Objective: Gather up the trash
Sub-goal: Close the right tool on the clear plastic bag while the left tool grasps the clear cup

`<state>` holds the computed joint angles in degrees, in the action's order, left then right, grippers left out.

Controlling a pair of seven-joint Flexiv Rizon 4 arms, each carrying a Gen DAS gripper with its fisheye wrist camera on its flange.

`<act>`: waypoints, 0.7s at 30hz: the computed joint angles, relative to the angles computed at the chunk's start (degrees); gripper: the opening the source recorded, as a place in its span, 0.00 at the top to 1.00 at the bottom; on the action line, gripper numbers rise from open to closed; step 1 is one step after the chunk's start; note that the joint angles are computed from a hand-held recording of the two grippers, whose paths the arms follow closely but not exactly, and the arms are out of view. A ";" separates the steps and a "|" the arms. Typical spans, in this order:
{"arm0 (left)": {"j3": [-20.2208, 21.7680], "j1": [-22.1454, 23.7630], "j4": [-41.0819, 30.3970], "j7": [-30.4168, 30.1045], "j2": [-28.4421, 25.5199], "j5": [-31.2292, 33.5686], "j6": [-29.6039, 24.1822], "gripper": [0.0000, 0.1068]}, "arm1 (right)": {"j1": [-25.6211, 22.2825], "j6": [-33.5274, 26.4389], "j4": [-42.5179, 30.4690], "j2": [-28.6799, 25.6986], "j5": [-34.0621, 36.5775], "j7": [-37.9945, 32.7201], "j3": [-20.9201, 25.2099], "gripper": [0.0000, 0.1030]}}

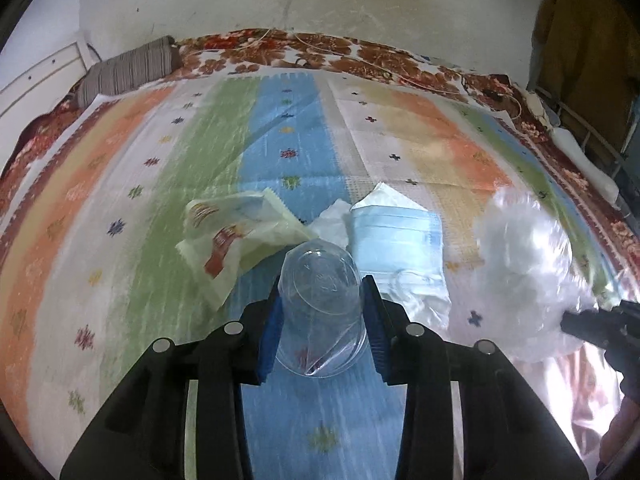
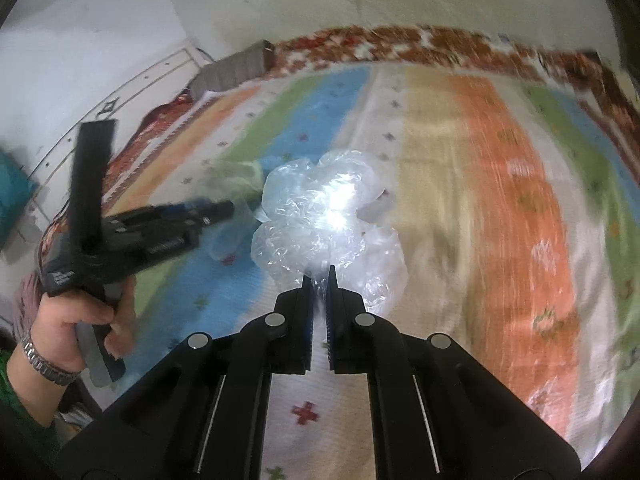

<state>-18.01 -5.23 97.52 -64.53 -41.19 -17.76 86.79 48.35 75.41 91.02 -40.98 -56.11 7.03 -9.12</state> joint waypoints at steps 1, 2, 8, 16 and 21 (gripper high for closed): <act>-0.58 0.67 0.80 0.24 0.76 -0.06 -0.17 0.66 | 0.30 -0.29 -0.25 0.31 -0.35 -0.25 -0.08 0.96; -0.27 0.78 1.63 0.09 2.00 -0.10 -0.71 0.66 | 0.60 -0.92 -0.58 0.69 -0.67 -0.59 -0.03 0.96; 0.77 1.31 5.54 -0.91 7.52 -2.41 -4.71 0.66 | 0.97 -4.81 -1.16 2.73 -1.21 -2.04 2.38 0.96; 0.42 1.68 13.86 1.70 15.33 -4.91 -4.46 0.66 | 1.94 -10.17 3.05 8.23 -5.81 1.42 6.05 0.96; -2.04 2.87 20.55 3.63 20.74 -10.42 -3.11 0.66 | 1.74 -14.91 6.08 11.72 -8.46 4.97 9.32 0.96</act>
<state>-20.05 -2.35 118.07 -60.90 -20.46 -28.18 83.69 50.08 60.50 97.10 -29.27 -64.57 12.00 0.20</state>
